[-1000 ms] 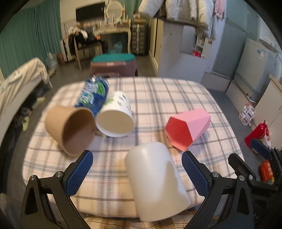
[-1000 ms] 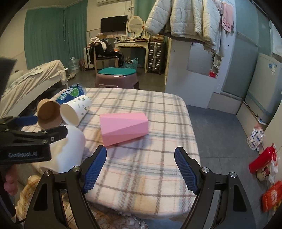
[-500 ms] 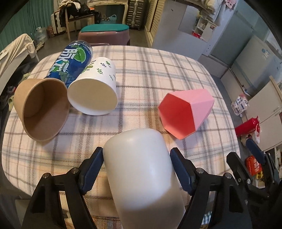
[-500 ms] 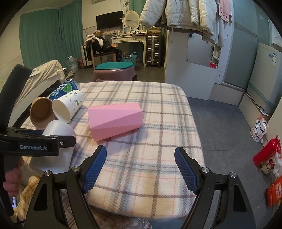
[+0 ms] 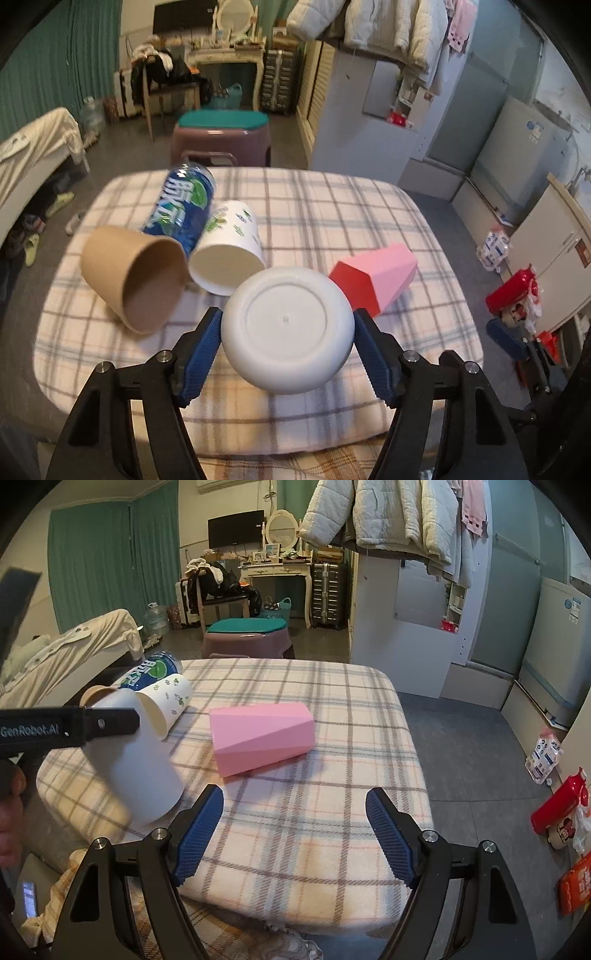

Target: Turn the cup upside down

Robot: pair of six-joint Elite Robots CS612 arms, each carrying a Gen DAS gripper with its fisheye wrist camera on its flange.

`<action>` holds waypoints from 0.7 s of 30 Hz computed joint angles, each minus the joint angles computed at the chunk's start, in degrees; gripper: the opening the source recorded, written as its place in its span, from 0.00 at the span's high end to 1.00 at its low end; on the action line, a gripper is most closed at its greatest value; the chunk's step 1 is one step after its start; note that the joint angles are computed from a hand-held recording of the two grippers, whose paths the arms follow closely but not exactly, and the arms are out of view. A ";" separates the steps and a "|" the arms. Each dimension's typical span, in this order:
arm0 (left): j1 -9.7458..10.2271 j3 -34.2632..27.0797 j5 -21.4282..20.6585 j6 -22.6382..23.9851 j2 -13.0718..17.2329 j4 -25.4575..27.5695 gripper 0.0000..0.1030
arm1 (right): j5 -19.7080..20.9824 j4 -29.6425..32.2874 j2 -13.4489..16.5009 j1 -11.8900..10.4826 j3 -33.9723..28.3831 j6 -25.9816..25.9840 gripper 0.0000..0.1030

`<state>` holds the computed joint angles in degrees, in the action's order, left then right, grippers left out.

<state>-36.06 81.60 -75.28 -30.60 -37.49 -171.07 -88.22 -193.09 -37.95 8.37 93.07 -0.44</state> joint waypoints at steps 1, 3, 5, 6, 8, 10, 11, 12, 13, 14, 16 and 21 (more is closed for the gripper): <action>-0.03 0.08 0.52 0.46 0.02 -0.63 0.30 | -0.05 -0.11 0.01 0.09 0.01 -0.04 0.23; -0.15 0.18 1.55 1.42 0.14 -1.86 0.30 | -0.06 -0.18 -0.02 0.20 0.04 -0.12 0.23; -0.10 -0.10 1.51 1.96 0.30 -1.86 0.30 | -0.09 -0.10 0.03 0.35 0.00 -0.30 0.23; -0.08 -0.38 1.47 2.16 0.46 -1.62 0.30 | -0.10 0.01 0.04 0.39 -0.01 -0.35 0.23; -0.08 -0.54 1.84 2.73 0.56 -1.45 0.30 | -0.24 0.32 0.15 0.51 -0.19 -0.39 0.23; -0.09 -0.92 2.34 3.63 0.87 -1.01 0.30 | -0.33 0.52 0.28 0.57 -0.39 -0.31 0.23; -0.08 -1.01 2.30 3.73 1.01 -0.81 0.30 | -0.31 0.62 0.27 0.57 -0.41 -0.36 0.23; 0.02 -1.26 1.96 3.61 1.26 -0.38 0.30 | -0.44 0.83 0.32 0.62 -0.55 -0.43 0.23; 0.11 -1.48 1.70 3.52 1.46 -0.09 0.30 | -0.54 0.95 0.36 0.66 -0.65 -0.53 0.23; 0.05 -1.33 2.11 3.78 1.55 -0.89 0.30 | -0.59 1.07 0.39 0.67 -0.80 -0.56 0.23; -0.05 -1.44 2.52 4.38 1.68 -1.05 0.30 | -0.68 1.15 0.41 0.70 -0.85 -0.52 0.23; -0.38 -1.20 3.34 5.65 1.78 -1.94 0.28 | -0.99 1.45 0.32 0.81 -0.86 -0.30 0.23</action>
<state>-36.44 80.40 -71.94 -24.95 -35.72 -173.02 -89.21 -191.64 -37.63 9.19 92.21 -0.74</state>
